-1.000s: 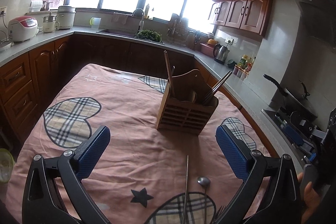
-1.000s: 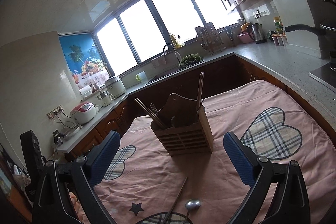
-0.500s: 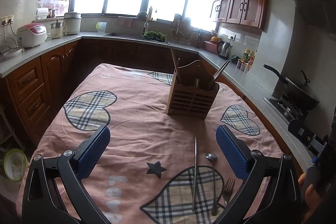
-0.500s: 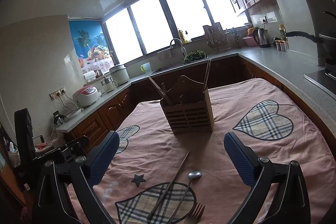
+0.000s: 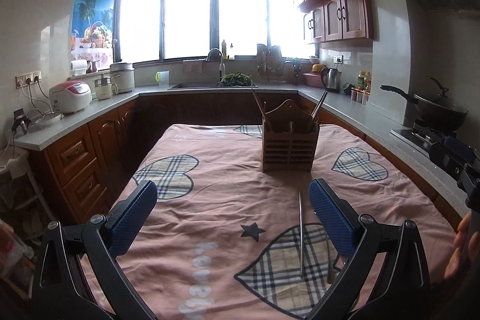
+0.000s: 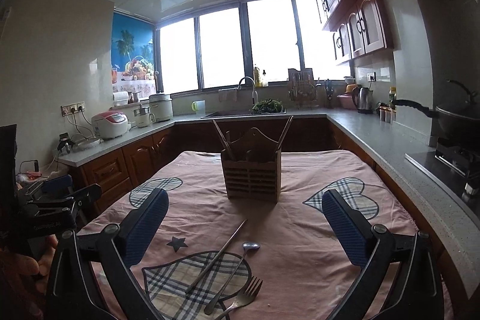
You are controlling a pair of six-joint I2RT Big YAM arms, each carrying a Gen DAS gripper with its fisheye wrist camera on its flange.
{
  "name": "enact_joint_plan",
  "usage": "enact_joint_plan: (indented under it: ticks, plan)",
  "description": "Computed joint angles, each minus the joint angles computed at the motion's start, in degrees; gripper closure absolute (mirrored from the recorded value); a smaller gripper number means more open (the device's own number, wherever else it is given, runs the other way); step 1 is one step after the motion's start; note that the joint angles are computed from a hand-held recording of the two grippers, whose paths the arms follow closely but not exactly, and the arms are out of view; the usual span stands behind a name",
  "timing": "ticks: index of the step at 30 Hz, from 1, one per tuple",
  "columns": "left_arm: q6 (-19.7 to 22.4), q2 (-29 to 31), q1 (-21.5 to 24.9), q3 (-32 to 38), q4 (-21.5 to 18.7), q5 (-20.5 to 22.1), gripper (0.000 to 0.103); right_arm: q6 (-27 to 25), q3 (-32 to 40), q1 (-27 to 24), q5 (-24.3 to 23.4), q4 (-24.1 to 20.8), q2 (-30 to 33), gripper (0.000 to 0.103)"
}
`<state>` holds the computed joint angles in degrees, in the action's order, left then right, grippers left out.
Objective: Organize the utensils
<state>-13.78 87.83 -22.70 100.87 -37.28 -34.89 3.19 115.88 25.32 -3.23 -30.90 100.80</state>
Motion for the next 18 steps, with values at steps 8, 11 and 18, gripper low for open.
enact_joint_plan:
  ticks: [8,11,18]
  plan:
    - [-1.0,-0.5,-0.9,-4.6,2.9,-2.7,0.000,0.0,-9.6,1.2,4.3,6.7,-3.5,0.000]
    - [-0.5,-0.7,-1.4,-6.8,5.4,-5.7,0.000,1.6,-13.8,1.2,5.5,10.7,-4.5,0.000]
    - [-1.0,-0.5,-1.9,-7.6,5.0,-8.0,0.000,2.6,-16.1,1.0,5.8,11.3,-4.9,0.000]
